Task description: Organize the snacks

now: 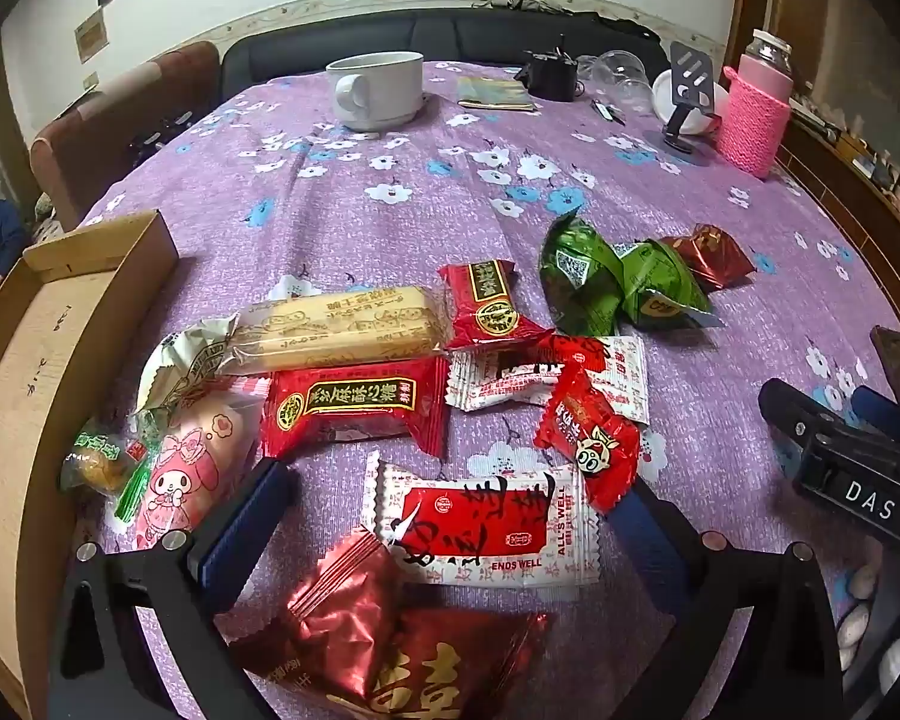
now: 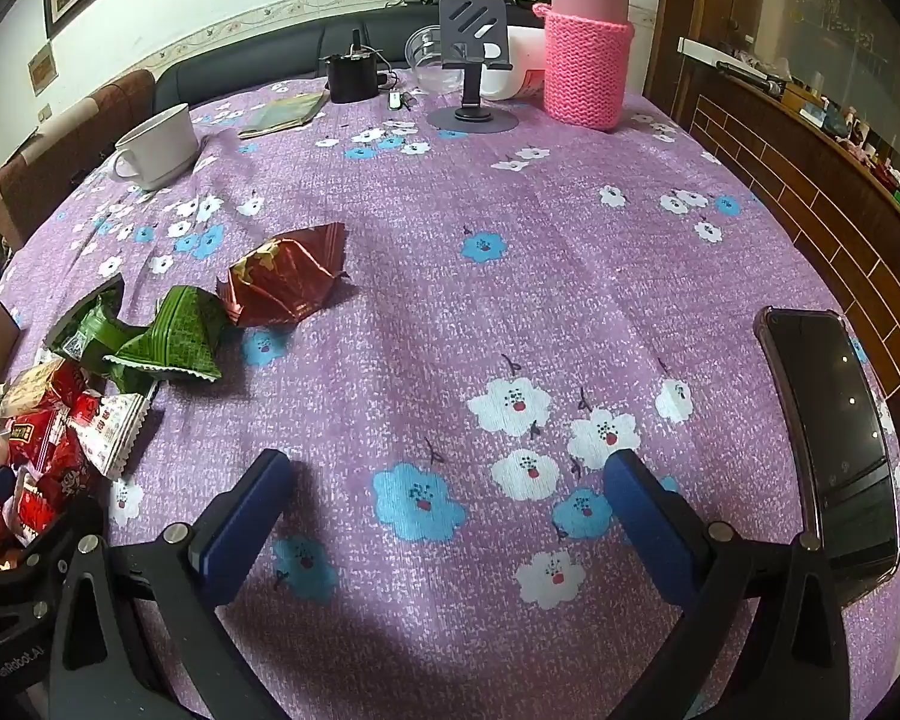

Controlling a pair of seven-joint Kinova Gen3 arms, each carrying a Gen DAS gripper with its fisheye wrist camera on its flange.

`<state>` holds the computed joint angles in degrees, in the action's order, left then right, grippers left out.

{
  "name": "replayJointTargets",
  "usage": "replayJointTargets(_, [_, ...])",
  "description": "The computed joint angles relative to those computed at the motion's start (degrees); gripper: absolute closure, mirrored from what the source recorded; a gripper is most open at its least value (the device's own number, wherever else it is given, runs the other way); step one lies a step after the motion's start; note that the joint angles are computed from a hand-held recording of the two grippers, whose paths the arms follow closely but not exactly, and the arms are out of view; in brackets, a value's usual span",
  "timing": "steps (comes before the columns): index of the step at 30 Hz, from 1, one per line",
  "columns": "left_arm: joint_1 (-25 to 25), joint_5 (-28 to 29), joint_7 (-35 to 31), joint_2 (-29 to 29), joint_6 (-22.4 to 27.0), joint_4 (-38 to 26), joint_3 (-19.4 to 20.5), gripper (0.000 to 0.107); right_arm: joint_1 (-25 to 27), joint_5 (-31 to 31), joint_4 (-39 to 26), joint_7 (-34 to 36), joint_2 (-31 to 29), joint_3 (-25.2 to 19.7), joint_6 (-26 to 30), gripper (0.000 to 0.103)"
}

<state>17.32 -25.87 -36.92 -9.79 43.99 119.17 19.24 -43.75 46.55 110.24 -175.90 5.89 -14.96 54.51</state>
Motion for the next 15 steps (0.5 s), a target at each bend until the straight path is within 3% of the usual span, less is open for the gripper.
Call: replayJointTargets(15, [0.01,1.53,-2.34,-0.67,-0.3,0.28,-0.57,0.005,0.15,0.03,-0.01,0.09,0.17,0.09,-0.27,0.0])
